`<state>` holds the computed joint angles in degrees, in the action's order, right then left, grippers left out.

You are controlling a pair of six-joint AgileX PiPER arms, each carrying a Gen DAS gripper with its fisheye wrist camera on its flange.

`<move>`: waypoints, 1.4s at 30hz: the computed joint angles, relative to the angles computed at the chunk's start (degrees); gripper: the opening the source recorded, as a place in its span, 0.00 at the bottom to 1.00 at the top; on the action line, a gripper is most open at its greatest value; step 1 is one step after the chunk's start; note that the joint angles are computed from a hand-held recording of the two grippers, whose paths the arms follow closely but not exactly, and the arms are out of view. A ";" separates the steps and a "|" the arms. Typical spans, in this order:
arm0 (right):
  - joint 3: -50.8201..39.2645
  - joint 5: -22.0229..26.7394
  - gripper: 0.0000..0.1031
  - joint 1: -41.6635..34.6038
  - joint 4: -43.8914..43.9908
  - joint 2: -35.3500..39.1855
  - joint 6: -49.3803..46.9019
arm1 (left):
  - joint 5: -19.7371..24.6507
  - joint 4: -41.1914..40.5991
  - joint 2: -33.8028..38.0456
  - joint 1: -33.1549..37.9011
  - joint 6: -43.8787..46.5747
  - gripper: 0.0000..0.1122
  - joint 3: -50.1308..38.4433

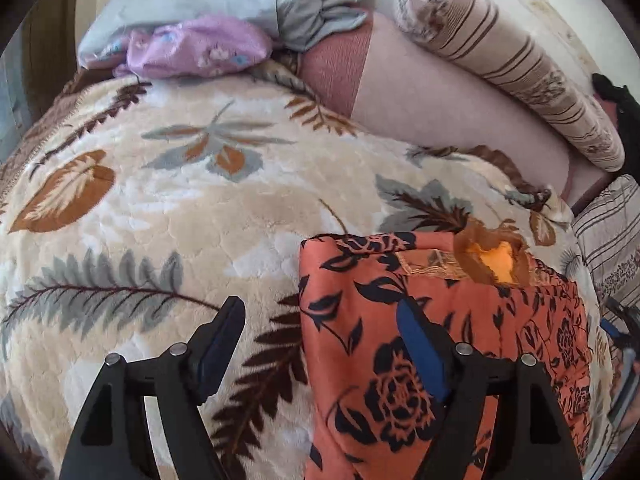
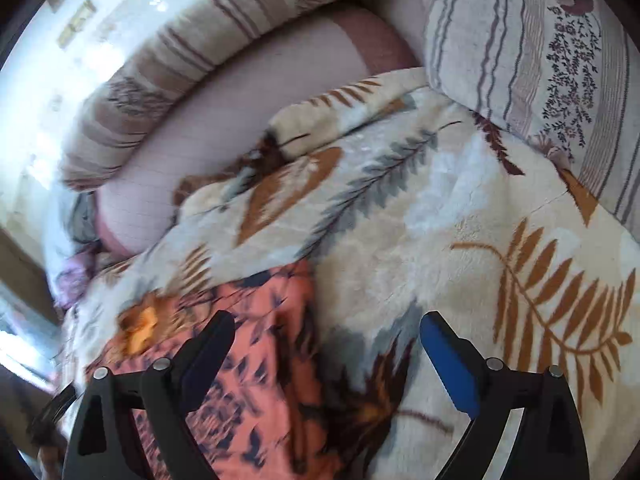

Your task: Fold small clothes

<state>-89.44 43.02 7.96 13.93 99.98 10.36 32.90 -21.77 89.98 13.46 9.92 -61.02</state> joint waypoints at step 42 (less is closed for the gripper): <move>15.04 22.29 0.78 -5.28 18.09 -13.22 -11.29 | 24.15 -6.17 -35.13 17.98 19.75 0.68 20.65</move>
<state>-74.40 65.30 2.69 32.01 86.76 -0.93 57.05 -27.95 54.85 31.45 29.67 -40.37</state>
